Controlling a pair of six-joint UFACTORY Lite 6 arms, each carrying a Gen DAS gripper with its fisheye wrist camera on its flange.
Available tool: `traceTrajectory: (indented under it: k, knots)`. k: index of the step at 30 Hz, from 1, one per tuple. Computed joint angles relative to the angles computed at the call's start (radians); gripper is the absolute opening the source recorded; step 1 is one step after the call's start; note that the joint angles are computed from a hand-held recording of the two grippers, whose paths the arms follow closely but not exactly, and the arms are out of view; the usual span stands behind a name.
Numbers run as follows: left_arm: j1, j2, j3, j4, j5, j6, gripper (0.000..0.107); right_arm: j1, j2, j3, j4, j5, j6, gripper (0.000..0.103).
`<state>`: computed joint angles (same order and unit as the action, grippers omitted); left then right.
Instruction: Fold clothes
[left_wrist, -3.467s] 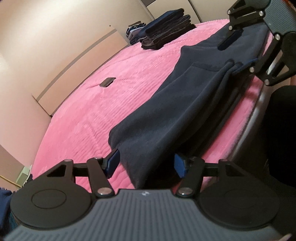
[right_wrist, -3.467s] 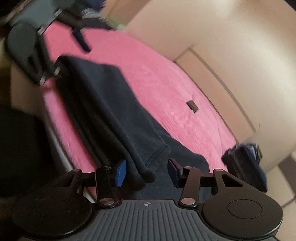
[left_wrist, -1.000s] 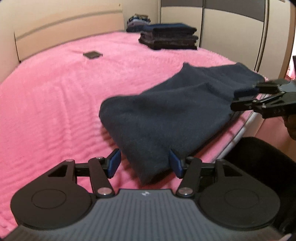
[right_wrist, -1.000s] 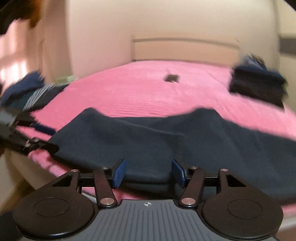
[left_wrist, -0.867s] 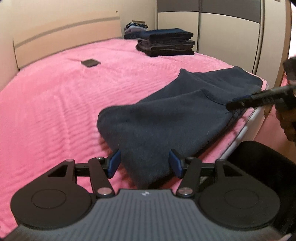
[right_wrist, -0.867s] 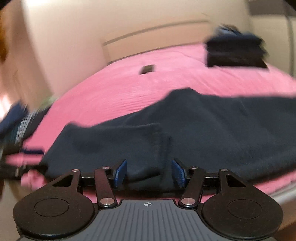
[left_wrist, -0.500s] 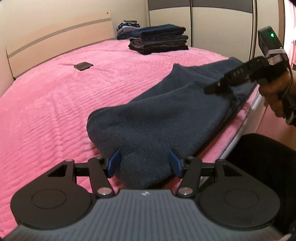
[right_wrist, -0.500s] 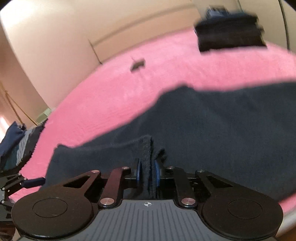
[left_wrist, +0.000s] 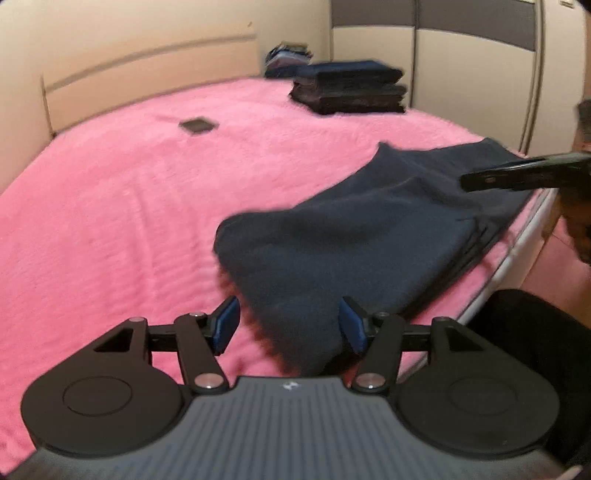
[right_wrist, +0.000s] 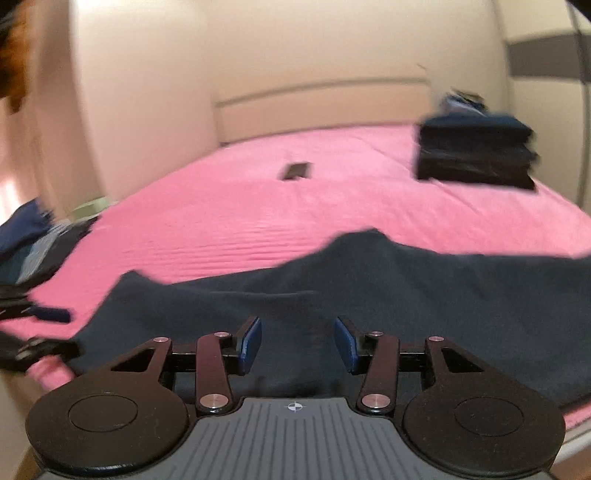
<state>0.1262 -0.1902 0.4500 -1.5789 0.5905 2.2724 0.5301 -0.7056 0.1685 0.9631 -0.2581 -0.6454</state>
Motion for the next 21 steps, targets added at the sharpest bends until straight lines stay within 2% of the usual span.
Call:
traceTrajectory:
  k: [2,4,9,11,12,14,17,21]
  knots:
    - [-0.013,0.062,0.01,-0.021,-0.015,0.04,0.057,0.114,0.106,0.03,0.084,-0.052,-0.075,0.047]
    - [0.019,0.05,0.011,0.002,0.016,0.012,0.058,0.164,0.229,0.072,0.083,-0.079,-0.057,0.047]
    - [0.183,-0.041,0.006,0.059,0.115,-0.036,0.058,0.398,0.279,0.141,0.326,-0.248,-0.287,0.048]
    - [0.232,-0.051,0.015,0.07,0.124,-0.042,0.064,0.49,0.35,0.185,0.331,-0.3,-0.359,0.051]
    - [0.255,-0.054,0.018,0.077,0.129,-0.041,0.065,0.524,0.396,0.21,0.319,-0.318,-0.385,0.061]
    - [0.295,-0.064,0.015,0.09,0.143,-0.025,0.072,0.569,0.508,0.266,0.281,-0.346,-0.422,0.068]
    - [0.336,-0.082,-0.007,0.102,0.168,0.024,0.079,0.606,0.662,0.348,0.261,-0.362,-0.525,0.068]
    - [0.362,-0.086,-0.04,0.116,0.194,0.074,0.081,0.619,0.804,0.446,0.303,-0.364,-0.698,0.068]
